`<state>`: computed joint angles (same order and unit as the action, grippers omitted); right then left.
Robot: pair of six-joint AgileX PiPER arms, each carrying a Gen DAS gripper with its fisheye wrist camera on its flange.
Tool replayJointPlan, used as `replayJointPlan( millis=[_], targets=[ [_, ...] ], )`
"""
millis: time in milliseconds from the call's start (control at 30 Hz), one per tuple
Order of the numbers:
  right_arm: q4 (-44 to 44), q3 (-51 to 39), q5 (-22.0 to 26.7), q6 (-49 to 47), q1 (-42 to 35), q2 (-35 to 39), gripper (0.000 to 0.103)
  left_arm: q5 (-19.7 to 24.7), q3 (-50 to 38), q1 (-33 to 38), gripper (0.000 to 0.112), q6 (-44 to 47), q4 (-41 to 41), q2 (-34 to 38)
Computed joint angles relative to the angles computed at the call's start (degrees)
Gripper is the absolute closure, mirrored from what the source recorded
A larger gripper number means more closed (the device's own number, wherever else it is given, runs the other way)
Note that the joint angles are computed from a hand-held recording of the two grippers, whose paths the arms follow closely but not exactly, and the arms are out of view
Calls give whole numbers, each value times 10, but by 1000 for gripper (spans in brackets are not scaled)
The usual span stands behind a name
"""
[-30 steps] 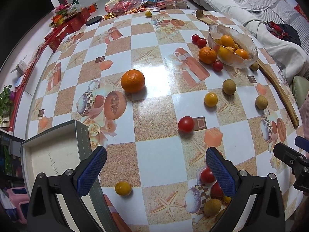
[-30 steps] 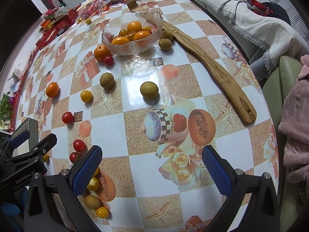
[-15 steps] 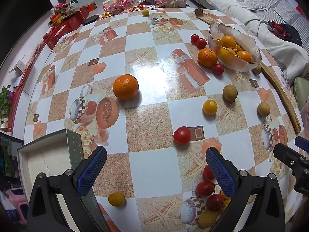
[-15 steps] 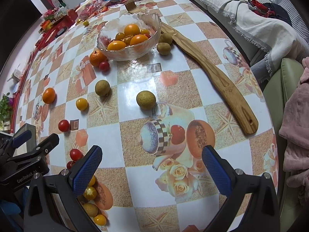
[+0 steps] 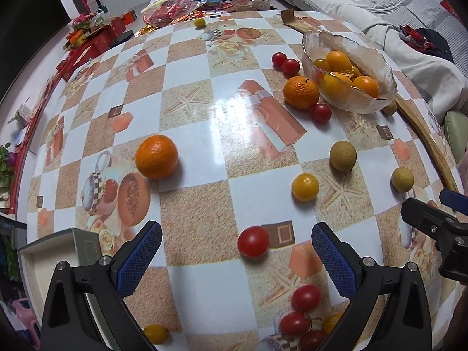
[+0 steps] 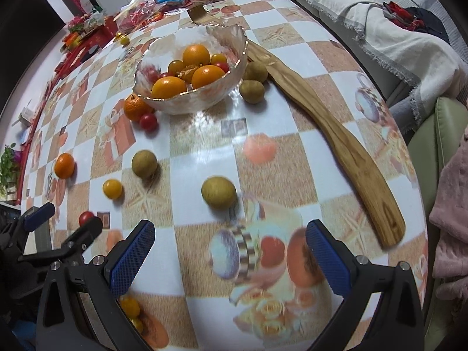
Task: Organize fruits
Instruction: 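Grasp a red cherry tomato with the left tool while the right grasps a brown round fruit, then carry both fruits over the white box and open both tools to drop them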
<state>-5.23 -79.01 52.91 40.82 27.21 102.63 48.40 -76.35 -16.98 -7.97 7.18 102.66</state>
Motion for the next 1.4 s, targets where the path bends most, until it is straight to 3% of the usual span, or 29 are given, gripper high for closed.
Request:
replayJointPlan(
  millis=[33, 133, 267, 433, 567, 600, 733, 967, 1200, 1400],
  targets=[
    [2, -5, -4, -8, -2, 7, 1, -1, -3, -2, 9, -1, 2, 6],
    [11, -18, -8, -28, -6, 23, 6, 8, -13, -6, 26, -2, 3, 22],
    [19, -33, -8, -49, -7, 44, 22, 18, -20, -2, 31, -6, -12, 30],
    [-23, -52, 10, -32, 13, 60, 35, 16, -14, -6, 50, 12, -35, 23],
    [-27, -45, 2, -36, 9, 52, 74, 9, -5, -6, 80, 28, -59, 13],
    [-14, -39, -5, -42, 2, 48, 74, 7, -5, -7, 91, 30, -62, 12],
    [12, -10, -26, -51, -6, 21, 74, 10, 4, 16, 91, 80, -123, 0],
    [40, 0, -30, -48, 15, -11, 74, 18, 36, 52, 91, 125, -151, -58],
    [48, -56, -3, -38, 69, 1, 74, 38, 69, 122, 91, 163, -163, -118],
    [62, -157, 32, -36, 128, 57, 74, 53, 101, 219, 91, 209, -161, -163]
  ],
)
